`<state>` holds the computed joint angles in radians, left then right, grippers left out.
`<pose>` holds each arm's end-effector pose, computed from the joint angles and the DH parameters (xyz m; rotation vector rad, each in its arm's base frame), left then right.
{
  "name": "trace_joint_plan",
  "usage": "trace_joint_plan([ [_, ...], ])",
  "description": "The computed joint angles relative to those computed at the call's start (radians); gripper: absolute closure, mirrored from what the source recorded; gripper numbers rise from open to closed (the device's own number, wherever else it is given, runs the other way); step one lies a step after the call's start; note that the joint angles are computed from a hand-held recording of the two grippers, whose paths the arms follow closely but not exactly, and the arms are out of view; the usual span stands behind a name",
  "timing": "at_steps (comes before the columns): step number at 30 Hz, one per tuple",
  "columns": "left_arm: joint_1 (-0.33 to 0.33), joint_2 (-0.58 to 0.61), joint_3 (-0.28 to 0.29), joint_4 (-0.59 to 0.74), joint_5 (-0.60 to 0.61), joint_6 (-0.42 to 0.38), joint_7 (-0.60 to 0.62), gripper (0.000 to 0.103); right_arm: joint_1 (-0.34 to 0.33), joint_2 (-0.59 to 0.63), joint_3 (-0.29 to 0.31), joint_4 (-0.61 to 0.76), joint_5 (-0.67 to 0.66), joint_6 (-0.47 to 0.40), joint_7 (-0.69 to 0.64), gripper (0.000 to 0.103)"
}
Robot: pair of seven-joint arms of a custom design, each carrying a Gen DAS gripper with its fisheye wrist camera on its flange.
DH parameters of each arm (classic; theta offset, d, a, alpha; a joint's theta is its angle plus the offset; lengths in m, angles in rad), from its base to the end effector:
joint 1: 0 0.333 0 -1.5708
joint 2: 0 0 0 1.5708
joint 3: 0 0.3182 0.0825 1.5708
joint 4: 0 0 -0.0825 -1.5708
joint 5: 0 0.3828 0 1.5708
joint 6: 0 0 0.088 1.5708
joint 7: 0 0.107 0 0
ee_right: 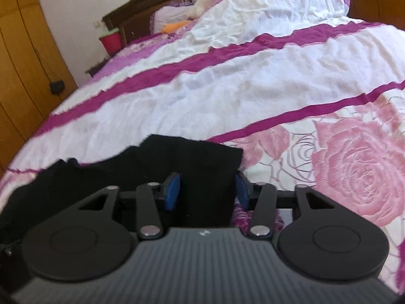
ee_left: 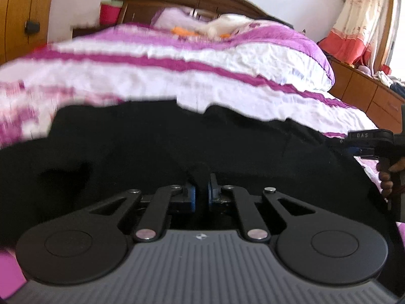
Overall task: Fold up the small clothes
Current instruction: 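Grasp the cardigan's side edge with the left tool and fold it inward, then grasp the other sleeve cuff with the left tool and lift it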
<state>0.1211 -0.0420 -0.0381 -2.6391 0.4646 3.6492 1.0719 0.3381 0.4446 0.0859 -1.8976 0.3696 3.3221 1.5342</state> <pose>0.4660 -0.0193 0.3859 -1.7008 1.6225 -1.0952 0.6348 0.2363 0.3849 -1.5947 1.5405 -0.4971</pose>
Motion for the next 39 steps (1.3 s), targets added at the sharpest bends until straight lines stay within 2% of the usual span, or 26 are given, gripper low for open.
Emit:
trace_joint_plan([
  [1,-0.002,-0.011,-0.016,-0.007,-0.064,0.012,0.067,0.094,-0.030,-0.002,0.036,-0.012,-0.006,0.036,-0.005,0.094],
  [2,-0.005,-0.019,-0.025,-0.007,-0.103,0.020,0.109,0.094,-0.095,-0.001,0.107,-0.027,-0.030,0.080,0.007,0.094],
  [3,-0.009,-0.023,-0.040,-0.002,-0.163,0.029,0.169,0.094,-0.134,-0.002,0.146,-0.044,-0.070,0.129,0.049,0.094],
  [4,-0.013,-0.025,-0.054,0.003,-0.221,0.039,0.228,0.094,-0.138,-0.002,0.155,-0.053,-0.055,0.174,0.045,0.094],
  [5,-0.019,-0.022,-0.069,0.014,-0.281,0.050,0.292,0.094,-0.113,-0.003,0.130,-0.057,-0.043,0.204,0.051,0.094],
  [7,-0.036,0.002,-0.099,0.050,-0.429,0.071,0.453,0.094,-0.009,0.002,0.028,-0.047,0.029,0.237,0.015,0.095],
  [9,-0.055,0.043,-0.092,0.103,-0.471,0.064,0.515,0.094,0.092,0.017,-0.067,-0.022,0.121,0.230,-0.065,0.095],
  [13,-0.135,0.158,-0.053,0.236,-0.655,-0.029,0.727,0.093,0.260,0.062,-0.242,0.049,0.293,0.105,-0.191,0.094],
  [15,-0.212,0.204,0.005,0.295,-0.785,-0.115,0.836,0.093,0.381,0.090,-0.382,0.073,0.366,0.037,-0.213,0.091],
  [17,-0.259,0.231,0.055,0.316,-0.821,-0.162,0.853,0.080,0.422,0.094,-0.437,0.069,0.332,0.011,-0.172,0.090],
  [18,-0.282,0.241,0.079,0.310,-0.832,-0.142,0.856,0.075,0.442,0.092,-0.463,0.067,0.322,-0.003,-0.161,0.088],
  [19,-0.333,0.246,0.119,0.307,-0.888,-0.120,0.890,0.059,0.475,0.092,-0.505,0.064,0.313,-0.019,-0.148,0.088],
  [20,-0.384,0.248,0.157,0.311,-0.965,-0.115,0.941,0.047,0.505,0.090,-0.541,0.058,0.304,-0.029,-0.134,0.082],
  [21,-0.406,0.243,0.175,0.312,-1.018,-0.117,0.977,0.044,0.545,0.086,-0.587,0.045,0.296,-0.031,-0.118,0.077],
  [23,-0.367,0.210,0.154,0.290,-0.994,-0.135,0.953,0.041,0.593,0.068,-0.638,0.016,0.275,-0.022,-0.096,0.074],
  [26,-0.298,0.138,0.112,0.231,-0.937,-0.150,0.902,0.040,0.620,0.001,-0.654,-0.044,0.230,-0.007,-0.093,0.074],
  [31,-0.277,0.010,0.058,0.156,-1.141,-0.153,1.071,0.035,0.665,-0.122,-0.659,-0.135,0.214,0.013,-0.143,0.073],
  [32,-0.264,-0.015,0.045,0.137,-1.149,-0.154,1.077,0.034,0.693,-0.141,-0.679,-0.149,0.225,0.009,-0.159,0.073],
  [34,-0.228,-0.064,0.003,0.106,-1.199,-0.152,1.124,0.034,0.789,-0.173,-0.765,-0.170,0.247,-0.017,-0.176,0.072],
  [37,-0.165,-0.136,-0.061,0.056,-1.249,-0.150,1.175,0.032,0.901,-0.234,-0.863,-0.207,0.216,-0.053,-0.151,0.071],
  [39,-0.150,-0.185,-0.062,0.013,-1.215,-0.154,1.153,0.031,0.954,-0.281,-0.901,-0.234,0.184,-0.063,-0.133,0.071],
])
